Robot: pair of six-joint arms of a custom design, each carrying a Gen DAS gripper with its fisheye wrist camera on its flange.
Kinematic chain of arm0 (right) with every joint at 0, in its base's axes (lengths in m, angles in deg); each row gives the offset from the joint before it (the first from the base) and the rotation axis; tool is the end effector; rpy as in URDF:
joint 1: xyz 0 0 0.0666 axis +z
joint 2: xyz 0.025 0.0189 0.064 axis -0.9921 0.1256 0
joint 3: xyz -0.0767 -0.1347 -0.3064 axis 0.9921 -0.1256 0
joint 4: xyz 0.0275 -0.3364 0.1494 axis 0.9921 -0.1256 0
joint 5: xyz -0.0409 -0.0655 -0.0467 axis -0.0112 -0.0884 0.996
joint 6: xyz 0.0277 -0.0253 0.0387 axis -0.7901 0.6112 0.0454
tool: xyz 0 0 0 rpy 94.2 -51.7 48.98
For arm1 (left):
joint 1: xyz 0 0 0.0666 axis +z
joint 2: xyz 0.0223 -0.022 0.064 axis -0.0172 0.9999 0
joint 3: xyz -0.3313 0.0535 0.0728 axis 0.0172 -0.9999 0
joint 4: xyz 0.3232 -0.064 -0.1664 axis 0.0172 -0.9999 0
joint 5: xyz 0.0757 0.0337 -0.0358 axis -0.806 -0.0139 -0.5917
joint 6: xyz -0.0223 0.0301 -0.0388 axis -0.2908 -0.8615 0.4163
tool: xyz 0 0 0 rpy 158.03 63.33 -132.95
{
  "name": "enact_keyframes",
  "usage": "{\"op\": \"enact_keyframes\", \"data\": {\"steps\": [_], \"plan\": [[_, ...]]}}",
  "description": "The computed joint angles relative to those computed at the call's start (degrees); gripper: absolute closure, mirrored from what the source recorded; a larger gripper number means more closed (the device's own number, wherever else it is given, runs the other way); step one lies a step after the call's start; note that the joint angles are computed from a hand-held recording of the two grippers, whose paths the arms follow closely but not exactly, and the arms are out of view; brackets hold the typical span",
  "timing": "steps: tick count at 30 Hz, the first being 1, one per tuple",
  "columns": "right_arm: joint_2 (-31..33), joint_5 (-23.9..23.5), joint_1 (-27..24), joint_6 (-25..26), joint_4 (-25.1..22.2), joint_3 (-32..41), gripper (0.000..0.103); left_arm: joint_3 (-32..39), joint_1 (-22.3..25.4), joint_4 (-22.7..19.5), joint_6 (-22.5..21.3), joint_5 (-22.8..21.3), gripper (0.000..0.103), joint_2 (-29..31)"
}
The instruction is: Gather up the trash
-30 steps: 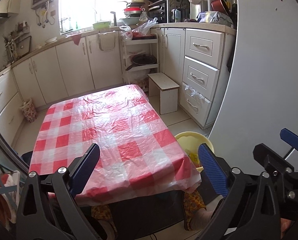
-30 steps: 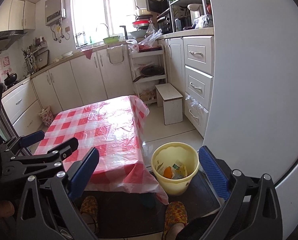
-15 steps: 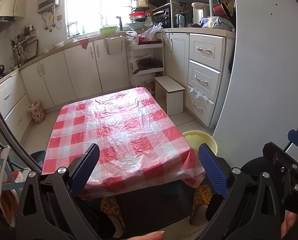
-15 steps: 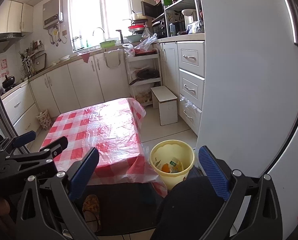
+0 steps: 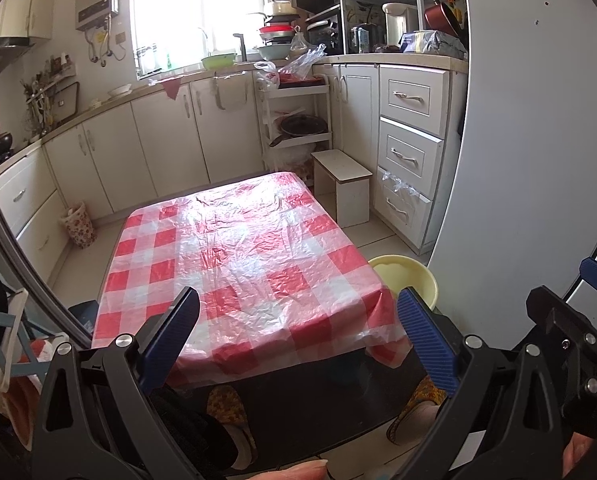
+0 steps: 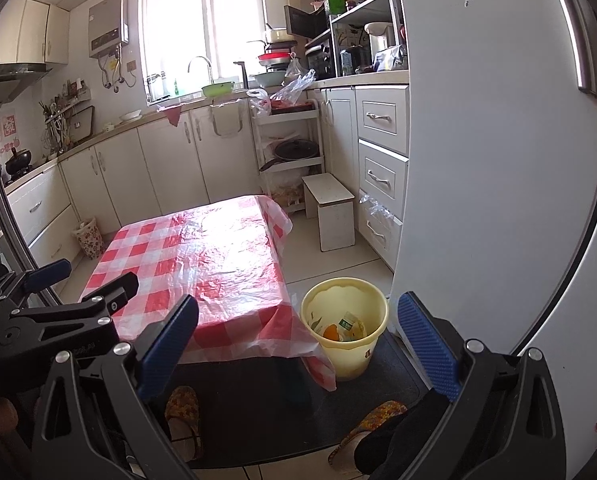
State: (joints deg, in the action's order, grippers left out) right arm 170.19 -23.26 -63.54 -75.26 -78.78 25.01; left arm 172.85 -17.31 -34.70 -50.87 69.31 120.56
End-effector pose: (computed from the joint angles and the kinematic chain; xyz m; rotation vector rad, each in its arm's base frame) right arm 0.5237 0.1601 0.4583 0.5654 2.0296 -0.1748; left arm 0.6402 -0.1946 0.4666 0.6382 2.1051 -0.2409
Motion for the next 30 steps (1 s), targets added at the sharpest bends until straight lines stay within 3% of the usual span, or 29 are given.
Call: {"op": "enact_keyframes", "data": {"steps": [30], "plan": [[-0.80, 0.43, 0.73, 0.03, -0.30, -0.56, 0.007, -1.75, 0.02, 0.49, -0.66, -0.50, 0.008, -1.50]]}}
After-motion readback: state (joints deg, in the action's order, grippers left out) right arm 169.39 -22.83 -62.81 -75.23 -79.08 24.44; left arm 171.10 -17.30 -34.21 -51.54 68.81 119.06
